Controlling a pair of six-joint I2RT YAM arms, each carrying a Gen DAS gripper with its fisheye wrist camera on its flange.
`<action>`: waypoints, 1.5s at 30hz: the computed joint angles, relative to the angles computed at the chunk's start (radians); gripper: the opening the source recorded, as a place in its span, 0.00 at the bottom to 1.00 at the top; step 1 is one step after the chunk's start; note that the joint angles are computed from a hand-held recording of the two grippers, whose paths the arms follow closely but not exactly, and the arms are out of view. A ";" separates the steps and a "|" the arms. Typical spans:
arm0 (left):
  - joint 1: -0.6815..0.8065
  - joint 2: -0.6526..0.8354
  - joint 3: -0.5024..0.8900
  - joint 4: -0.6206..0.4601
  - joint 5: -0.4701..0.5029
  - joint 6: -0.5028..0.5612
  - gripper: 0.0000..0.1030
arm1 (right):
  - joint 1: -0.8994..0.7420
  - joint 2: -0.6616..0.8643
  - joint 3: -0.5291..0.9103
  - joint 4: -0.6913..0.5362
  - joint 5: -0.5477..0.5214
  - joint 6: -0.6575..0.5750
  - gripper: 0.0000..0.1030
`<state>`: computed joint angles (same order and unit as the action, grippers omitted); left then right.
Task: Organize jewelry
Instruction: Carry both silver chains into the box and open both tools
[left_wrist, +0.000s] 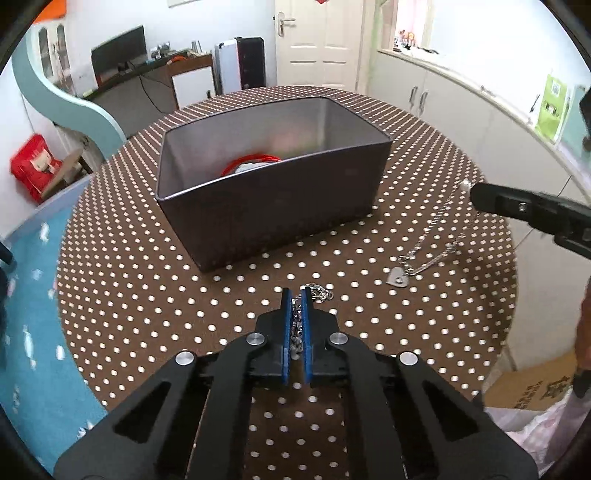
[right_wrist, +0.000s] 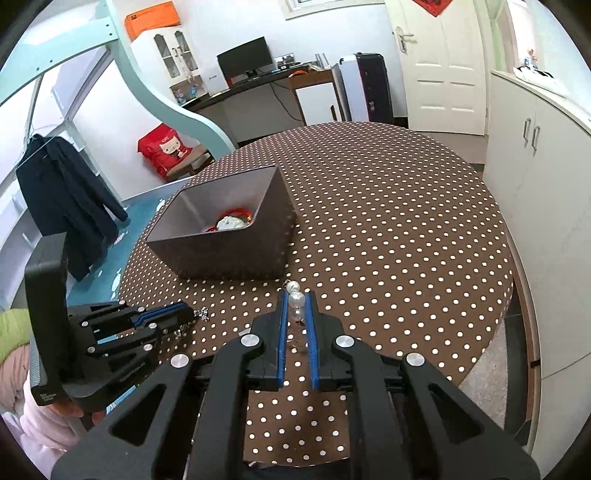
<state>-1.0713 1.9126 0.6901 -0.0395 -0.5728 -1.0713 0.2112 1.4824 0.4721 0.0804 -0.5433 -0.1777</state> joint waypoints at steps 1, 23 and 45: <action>0.000 -0.011 -0.012 0.007 -0.003 -0.002 0.03 | -0.003 -0.003 0.006 -0.007 0.008 0.001 0.08; 0.013 -0.438 -0.064 -0.168 -0.206 0.106 0.03 | 0.112 -0.129 0.175 -0.044 0.050 0.008 0.08; 0.335 -0.426 -0.070 0.061 0.008 0.308 0.18 | 0.284 0.117 0.386 -0.075 0.118 0.005 0.16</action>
<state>-0.7363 1.4864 0.6203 0.0216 -0.5646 -0.7631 0.4954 1.5993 0.8581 0.0058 -0.4257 -0.1726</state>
